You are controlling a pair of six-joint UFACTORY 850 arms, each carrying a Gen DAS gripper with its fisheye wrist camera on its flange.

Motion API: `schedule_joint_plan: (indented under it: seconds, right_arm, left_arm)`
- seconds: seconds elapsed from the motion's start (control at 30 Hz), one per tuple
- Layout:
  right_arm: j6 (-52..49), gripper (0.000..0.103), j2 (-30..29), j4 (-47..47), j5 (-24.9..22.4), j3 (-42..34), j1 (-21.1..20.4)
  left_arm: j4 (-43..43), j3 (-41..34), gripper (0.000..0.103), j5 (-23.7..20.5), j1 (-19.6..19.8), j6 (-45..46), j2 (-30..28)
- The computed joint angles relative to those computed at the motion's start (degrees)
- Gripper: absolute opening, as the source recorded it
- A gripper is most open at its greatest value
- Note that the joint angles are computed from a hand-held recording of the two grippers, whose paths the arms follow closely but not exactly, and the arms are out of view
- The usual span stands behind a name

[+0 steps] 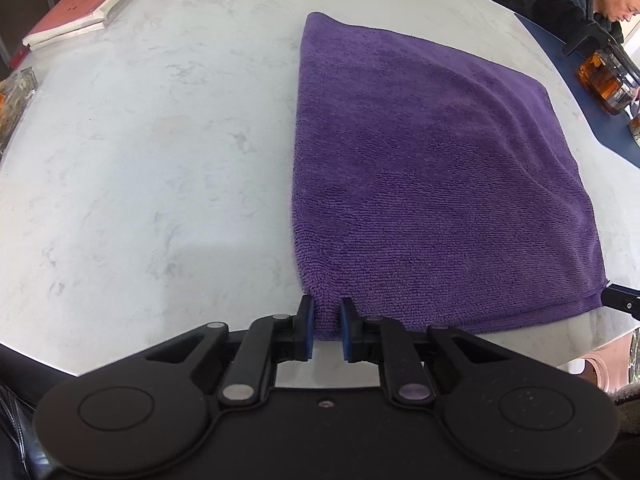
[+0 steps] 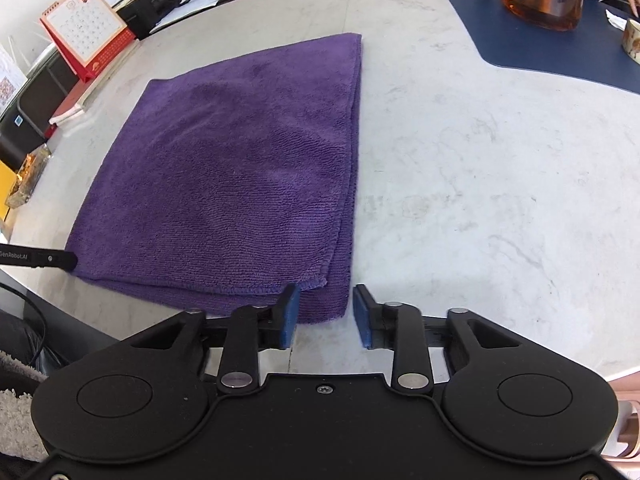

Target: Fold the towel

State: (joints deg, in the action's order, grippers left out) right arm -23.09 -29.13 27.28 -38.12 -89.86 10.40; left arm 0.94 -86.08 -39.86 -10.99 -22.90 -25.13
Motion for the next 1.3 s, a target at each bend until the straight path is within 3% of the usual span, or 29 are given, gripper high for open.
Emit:
schedule_joint_plan:
  seconds: [0.07,0.17,0.53,0.87,1.13,1.3]
  right_arm:
    - [-0.2,0.004,-0.3,0.3,-0.9,-0.4,0.1]
    - [-0.3,0.0,-0.5,1.1,-1.5,-0.6,-0.1]
    - [-4.9,0.0,-1.1,17.5,-4.5,-0.4,-3.4]
    - [-1.7,0.003,-1.2,17.0,-4.1,-1.1,-4.5]
    - [5.3,0.004,-1.6,19.6,-9.1,1.2,-7.2]
    - [2.1,0.003,-2.8,24.6,-10.4,1.3,-7.1]
  left_arm:
    - [-1.0,0.3,0.012,0.3,0.3,0.9,0.2]
    - [-2.9,0.7,0.01,0.9,0.8,2.4,0.4]
    - [-11.0,1.5,0.007,2.0,2.8,8.1,0.5]
    - [-10.6,0.4,0.007,0.9,2.8,8.2,-0.1]
    - [-9.6,0.3,0.007,0.7,2.7,7.7,-0.2]
    - [-9.3,0.1,0.007,0.5,2.6,7.7,-0.2]
